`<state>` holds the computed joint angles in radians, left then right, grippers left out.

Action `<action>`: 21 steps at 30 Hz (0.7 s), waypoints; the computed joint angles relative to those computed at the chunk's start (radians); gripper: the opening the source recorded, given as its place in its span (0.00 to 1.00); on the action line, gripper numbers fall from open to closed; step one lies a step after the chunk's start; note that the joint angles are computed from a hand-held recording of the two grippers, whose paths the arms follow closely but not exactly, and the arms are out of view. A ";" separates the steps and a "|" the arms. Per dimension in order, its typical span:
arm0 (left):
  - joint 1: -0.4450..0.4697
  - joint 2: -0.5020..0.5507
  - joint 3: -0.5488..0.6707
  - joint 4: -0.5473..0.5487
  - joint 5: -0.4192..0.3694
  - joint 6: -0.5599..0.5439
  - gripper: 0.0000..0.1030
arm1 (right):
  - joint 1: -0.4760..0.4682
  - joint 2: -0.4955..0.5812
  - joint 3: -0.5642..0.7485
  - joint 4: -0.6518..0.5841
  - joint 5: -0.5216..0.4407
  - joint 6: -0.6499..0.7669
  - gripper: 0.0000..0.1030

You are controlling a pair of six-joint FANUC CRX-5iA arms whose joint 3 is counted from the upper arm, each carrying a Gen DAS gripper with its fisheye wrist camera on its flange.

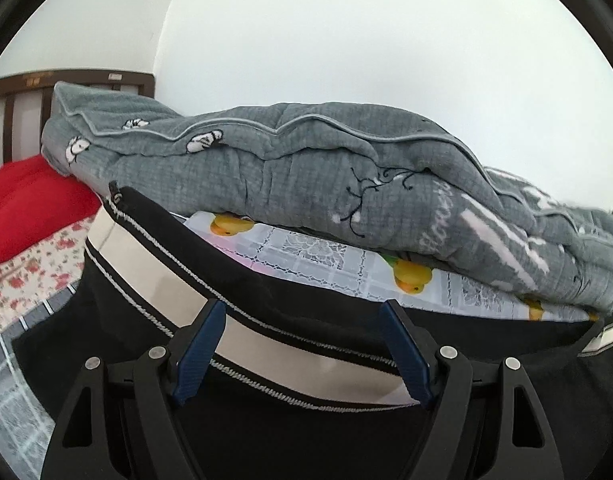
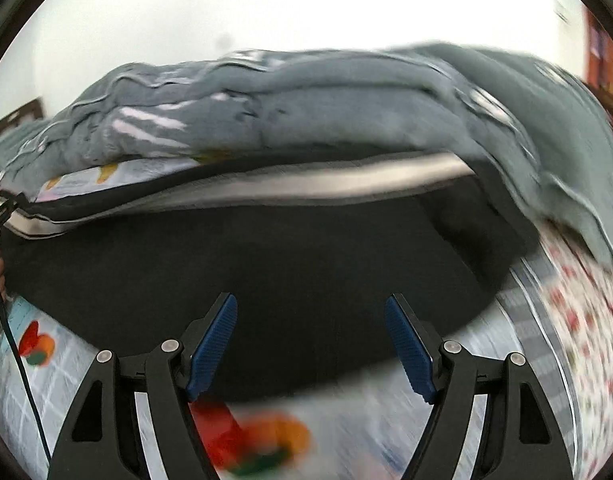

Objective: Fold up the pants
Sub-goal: 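Fold the waistband over toward the hems with both grippers, lowering it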

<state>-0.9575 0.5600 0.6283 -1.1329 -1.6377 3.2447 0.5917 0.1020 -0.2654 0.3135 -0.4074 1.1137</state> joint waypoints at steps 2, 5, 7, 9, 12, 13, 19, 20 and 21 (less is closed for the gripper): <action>-0.009 0.012 0.028 -0.015 -0.036 -0.033 0.75 | -0.033 -0.019 0.025 -0.159 -0.078 0.102 0.73; -0.020 0.008 0.057 0.003 -0.034 -0.073 0.75 | -0.087 -0.047 0.030 -0.288 -0.132 0.186 0.73; -0.039 0.019 0.090 0.012 -0.041 -0.110 0.75 | -0.122 -0.066 0.031 -0.356 -0.146 0.236 0.73; -0.074 0.033 0.119 0.003 -0.045 -0.161 0.75 | -0.157 -0.079 0.043 -0.441 -0.157 0.295 0.73; -0.110 0.045 0.155 0.019 -0.055 -0.227 0.76 | -0.209 -0.069 0.096 -0.594 -0.199 0.405 0.62; -0.110 0.041 0.160 0.045 -0.049 -0.234 0.76 | -0.222 -0.056 0.122 -0.634 -0.220 0.434 0.61; -0.105 -0.032 0.037 0.259 0.063 -0.124 0.76 | -0.269 0.033 0.244 -0.749 -0.313 0.456 0.54; -0.104 -0.065 -0.028 0.299 0.124 -0.069 0.76 | -0.277 0.045 0.260 -0.769 -0.330 0.465 0.54; -0.111 -0.079 -0.062 0.310 0.148 -0.034 0.76 | -0.279 0.059 0.274 -0.771 -0.345 0.464 0.54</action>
<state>-1.0681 0.4810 0.5663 -0.8233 -1.4899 3.2110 0.3131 0.1609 0.0083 -0.4570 -0.7526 1.5780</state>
